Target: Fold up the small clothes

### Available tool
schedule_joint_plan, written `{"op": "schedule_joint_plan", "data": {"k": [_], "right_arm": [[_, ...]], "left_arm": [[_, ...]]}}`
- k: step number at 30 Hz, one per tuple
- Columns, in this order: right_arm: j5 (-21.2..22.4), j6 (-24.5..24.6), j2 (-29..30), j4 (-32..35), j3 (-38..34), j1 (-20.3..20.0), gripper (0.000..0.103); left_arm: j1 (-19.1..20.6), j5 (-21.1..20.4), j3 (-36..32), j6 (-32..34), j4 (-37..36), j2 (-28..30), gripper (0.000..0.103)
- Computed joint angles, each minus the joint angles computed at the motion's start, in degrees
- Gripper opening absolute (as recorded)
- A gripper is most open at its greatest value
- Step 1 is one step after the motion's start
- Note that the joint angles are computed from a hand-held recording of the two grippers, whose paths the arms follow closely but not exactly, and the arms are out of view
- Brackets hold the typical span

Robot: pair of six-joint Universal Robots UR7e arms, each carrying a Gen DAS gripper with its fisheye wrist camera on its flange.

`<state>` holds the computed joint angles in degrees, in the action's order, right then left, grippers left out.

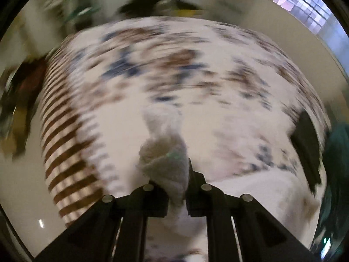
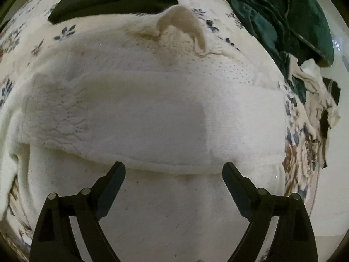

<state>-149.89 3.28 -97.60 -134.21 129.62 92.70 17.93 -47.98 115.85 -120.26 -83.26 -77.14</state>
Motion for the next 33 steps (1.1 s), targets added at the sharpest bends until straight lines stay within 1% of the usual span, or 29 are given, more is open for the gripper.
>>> {"op": "schedule_joint_plan", "data": {"k": [1,2,3,5,6,7,8,9,11,12,13,16,18,20,21,22,23,24,25,26,27,28,29,31,32,33], "right_arm": [[1.5,-0.73,-1.22,0.12,-0.12,-1.1,0.092],[2.4,-0.43,-0.8,0.16,-0.7,-1.43,0.092],[4.29,-1.49,-2.78,-0.13,-0.63,-3.18,0.092],[7.37,-2.32,-5.48,0.7,-1.09,-6.22,0.092],[8.96,-2.92,-6.42,0.99,-1.43,-7.79,0.092],[11.75,-3.76,-8.54,1.91,-1.71,-10.36,0.092],[15.68,-4.48,-11.57,4.21,-2.46,-14.19,0.092],[17.42,-4.82,-13.62,6.16,-3.24,-16.76,0.092],[18.32,-7.32,-17.36,7.53,-4.39,-21.26,0.092],[18.51,-8.59,-18.51,7.59,-4.79,-22.79,0.092],[18.76,-10.95,-20.39,7.72,-5.71,-25.66,0.092],[20.42,-15.63,-23.24,7.79,-8.11,-32.13,0.092],[22.62,-18.46,-24.55,8.02,-10.06,-36.68,0.092],[24.79,-20.17,-24.93,9.05,-11.84,-39.78,0.092],[26.85,-21.19,-25.19,10.11,-13.07,-41.78,0.092],[29.13,-22.13,-25.45,11.31,-14.3,-43.49,0.092],[30.87,-22.42,-25.55,12.67,-15.39,-44.24,0.092],[32.06,-22.16,-25.79,13.86,-15.83,-44.33,0.092],[35.53,-22.41,-25.94,16.42,-17.38,-45.38,0.092],[38.04,-22.25,-25.87,18.36,-18.42,-45.66,0.092],[39.14,-21.21,-25.76,19.75,-18.82,-44.71,0.092],[42.65,-20.89,-25.27,22.26,-20.27,-44.8,0.092],[45.18,-20.36,-24.95,23.47,-20.96,-44.47,0.092],[50.47,-19.39,-23.97,25.14,-21.99,-43.47,0.092],[52.45,-18.77,-23.08,25.44,-22.35,-42.53,0.092],[53.31,-17.5,-21.98,25.04,-22.4,-41.11,0.092]], "left_arm": [[0.34,1.08,-2.05,4.86,-3.16,3.19,0.009],[0.48,1.64,-3.35,8.47,-6.12,5.67,0.009],[0.71,2.26,-5.46,13.74,-10.54,9.18,0.009],[1.28,2.19,-9.28,23.63,-19.32,15.53,0.009],[1.63,1.82,-11.75,29.09,-24.98,19.5,0.009],[1.95,1.08,-14.48,34.05,-30.41,23.61,0.009],[2.18,0.55,-16.97,37.17,-33.44,26.74,0.009],[2.36,-0.37,-20.46,41.36,-37.35,31.1,0.009],[2.56,-2.61,-26.52,47.38,-42.83,38.1,0.009],[2.6,-4.36,-30.22,49.94,-44.67,41.96,0.009],[2.65,-6.32,-33.76,51.89,-46.33,45.55,0.009],[2.85,-11.9,-43.2,56.12,-47.14,54.05,0.01],[3.14,-16.16,-48.69,57.99,-45.87,58.41,0.011],[3.26,-19.51,-52.69,58.83,-44.57,61.3,0.012],[3.18,-20.08,-54.54,58.95,-42.89,62.23,0.013],[2.97,-19.78,-55.86,58.9,-40.1,62.47,0.017],[2.89,-19.06,-55.55,58.9,-39.33,61.91,0.027],[2.98,-17.88,-53.93,58.77,-39.63,60.5,0.04],[3.0,-16.61,-52.21,58.34,-40.01,58.92,0.05],[3.0,-15.46,-51.28,57.92,-39.79,57.99,0.078],[3.04,-13.58,-49.24,57.08,-38.77,55.76,0.094],[2.96,-10.87,-47.37,55.56,-36.91,53.59,0.094],[2.9,-8.79,-46.45,54.1,-34.75,52.35,0.094],[2.89,-3.82,-41.89,48.16,-26.21,46.73,0.094],[2.88,-2.09,-40.59,44.95,-21.66,44.83,0.094],[2.97,-0.61,-38.82,40.8,-16.37,42.44,0.094]]}}
